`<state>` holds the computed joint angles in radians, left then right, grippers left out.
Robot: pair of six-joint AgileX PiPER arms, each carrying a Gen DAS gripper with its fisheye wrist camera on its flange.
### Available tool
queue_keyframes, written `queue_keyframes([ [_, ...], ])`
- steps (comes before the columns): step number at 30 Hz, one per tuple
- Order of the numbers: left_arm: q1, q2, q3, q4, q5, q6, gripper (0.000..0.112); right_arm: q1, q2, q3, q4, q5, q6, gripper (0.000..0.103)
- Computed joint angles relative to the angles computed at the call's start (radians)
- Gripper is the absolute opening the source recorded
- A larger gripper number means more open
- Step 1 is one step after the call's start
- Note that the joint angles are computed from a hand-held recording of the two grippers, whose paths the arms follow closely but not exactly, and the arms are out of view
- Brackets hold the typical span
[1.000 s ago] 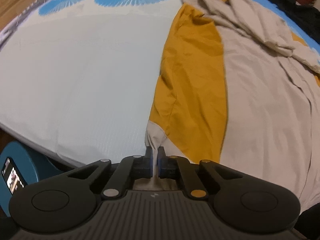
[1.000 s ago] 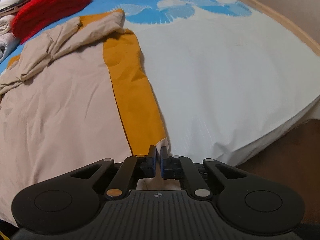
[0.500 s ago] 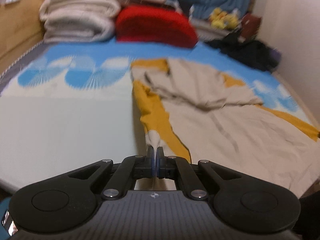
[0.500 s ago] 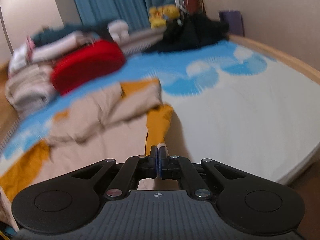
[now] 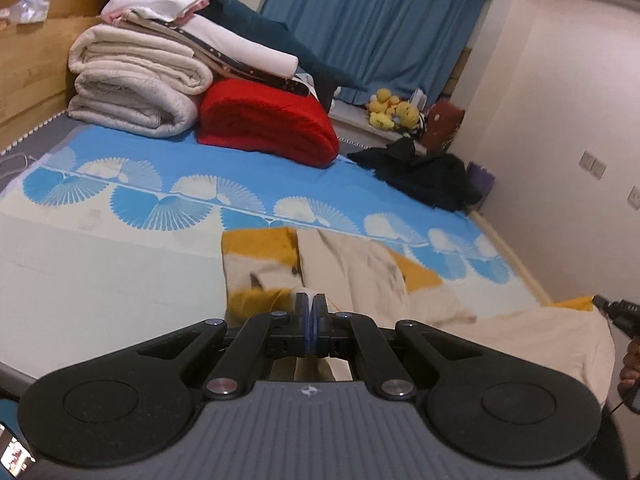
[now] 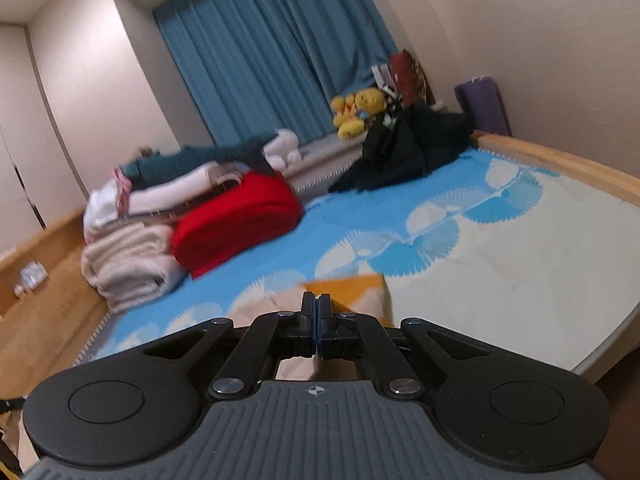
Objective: Fold large clothes
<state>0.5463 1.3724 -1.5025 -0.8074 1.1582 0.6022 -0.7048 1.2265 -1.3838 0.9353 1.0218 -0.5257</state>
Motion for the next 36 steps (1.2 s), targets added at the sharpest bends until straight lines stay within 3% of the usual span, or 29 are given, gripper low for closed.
queue_keyframes([
  [3,-0.024,0.064,-0.023,0.009,-0.038,-0.063,0.001,-0.03,0.037,-0.037,0.025,0.015,0.013,0.0],
  [8,-0.172,0.323,-0.161,0.156,-0.227,-0.254,0.001,0.114,0.218,-0.128,-0.106,-0.117,0.159,0.0],
  [12,-0.253,0.644,-0.468,0.263,-0.23,-0.394,0.003,0.255,0.44,-0.291,-0.273,-0.189,0.357,0.0],
  [13,-0.262,0.726,-0.568,0.278,-0.202,-0.432,0.006,0.286,0.509,-0.356,-0.326,-0.193,0.409,0.0],
  [15,-0.267,0.817,-0.653,0.304,-0.24,-0.504,0.017,0.333,0.637,-0.49,-0.422,-0.185,0.508,0.006],
  [17,-0.246,0.828,-0.607,0.271,-0.317,-0.525,0.029,0.371,0.696,-0.533,-0.555,-0.259,0.629,0.008],
  [21,-0.224,0.869,-0.65,0.355,-0.237,-0.675,0.031,0.368,0.708,-0.442,-0.574,-0.368,0.641,0.008],
  [23,-0.23,0.899,-0.696,0.379,-0.193,-0.651,0.031,0.379,0.739,-0.456,-0.642,-0.3,0.662,0.008],
  [25,-0.255,0.926,-0.745,0.443,-0.163,-0.619,0.031,0.39,0.733,-0.455,-0.643,-0.301,0.631,0.008],
  [30,-0.301,0.923,-0.717,0.511,-0.182,-0.604,0.031,0.444,0.755,-0.492,-0.705,-0.245,0.509,0.01],
  [36,-0.354,0.953,-0.764,0.556,-0.167,-0.658,0.035,0.47,0.741,-0.403,-0.727,-0.294,0.427,0.011],
])
